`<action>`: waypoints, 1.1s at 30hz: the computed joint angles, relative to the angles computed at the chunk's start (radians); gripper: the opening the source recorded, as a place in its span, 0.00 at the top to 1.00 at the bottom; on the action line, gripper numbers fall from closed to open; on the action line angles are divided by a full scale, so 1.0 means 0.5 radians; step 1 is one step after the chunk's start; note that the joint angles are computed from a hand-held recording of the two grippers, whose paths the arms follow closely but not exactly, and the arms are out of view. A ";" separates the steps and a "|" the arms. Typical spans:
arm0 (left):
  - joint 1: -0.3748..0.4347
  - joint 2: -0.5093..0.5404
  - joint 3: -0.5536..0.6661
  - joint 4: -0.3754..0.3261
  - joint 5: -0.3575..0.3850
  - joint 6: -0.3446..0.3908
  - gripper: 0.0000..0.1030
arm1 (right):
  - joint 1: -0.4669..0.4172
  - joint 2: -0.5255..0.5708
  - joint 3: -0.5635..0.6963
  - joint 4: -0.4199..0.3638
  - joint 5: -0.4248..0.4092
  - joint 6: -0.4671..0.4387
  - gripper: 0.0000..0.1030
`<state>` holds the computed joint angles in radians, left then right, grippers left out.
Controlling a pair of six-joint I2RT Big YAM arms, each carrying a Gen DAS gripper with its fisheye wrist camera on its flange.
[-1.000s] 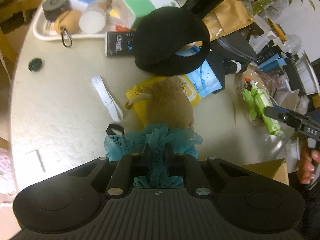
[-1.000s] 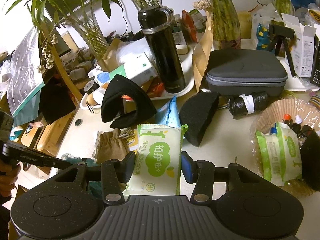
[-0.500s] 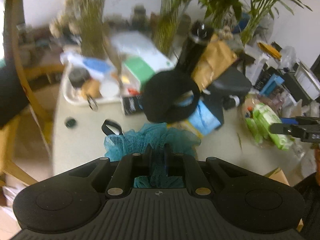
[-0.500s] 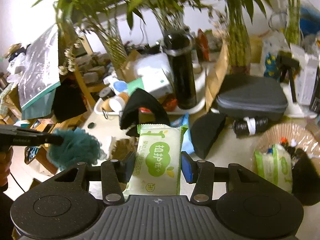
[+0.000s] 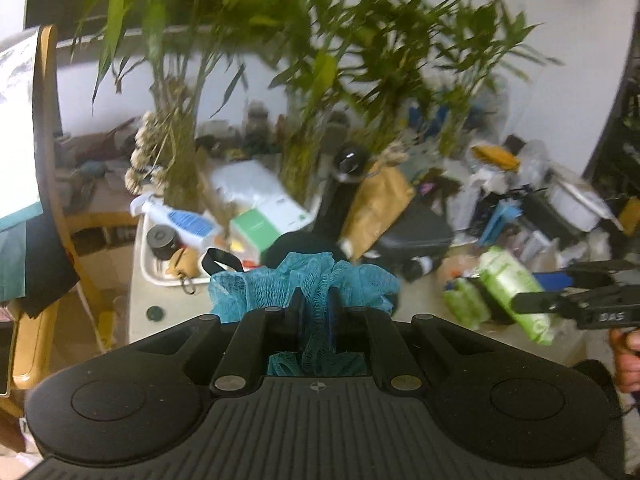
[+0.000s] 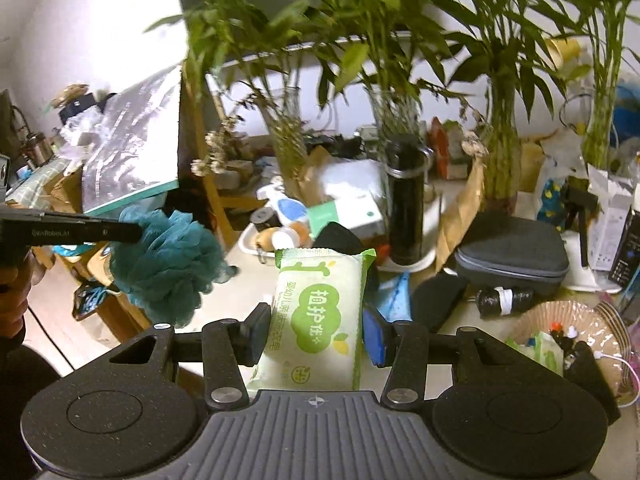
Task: Organize soft objects
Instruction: 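Lift the teal sponge with the left tool and carry it over the box, then open the left tool to drop the sponge into the box while the right tool releases the wipes pack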
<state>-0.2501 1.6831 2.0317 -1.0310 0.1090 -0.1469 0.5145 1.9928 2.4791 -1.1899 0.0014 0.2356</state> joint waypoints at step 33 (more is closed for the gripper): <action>-0.264 -0.353 -0.649 -0.066 -0.125 0.048 0.75 | 0.221 -0.380 -0.880 0.118 0.021 0.155 0.30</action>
<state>-0.3822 1.5065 1.7070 -1.0639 0.0467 -0.1229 0.6252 1.8027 2.0392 -1.1307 0.0120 0.3129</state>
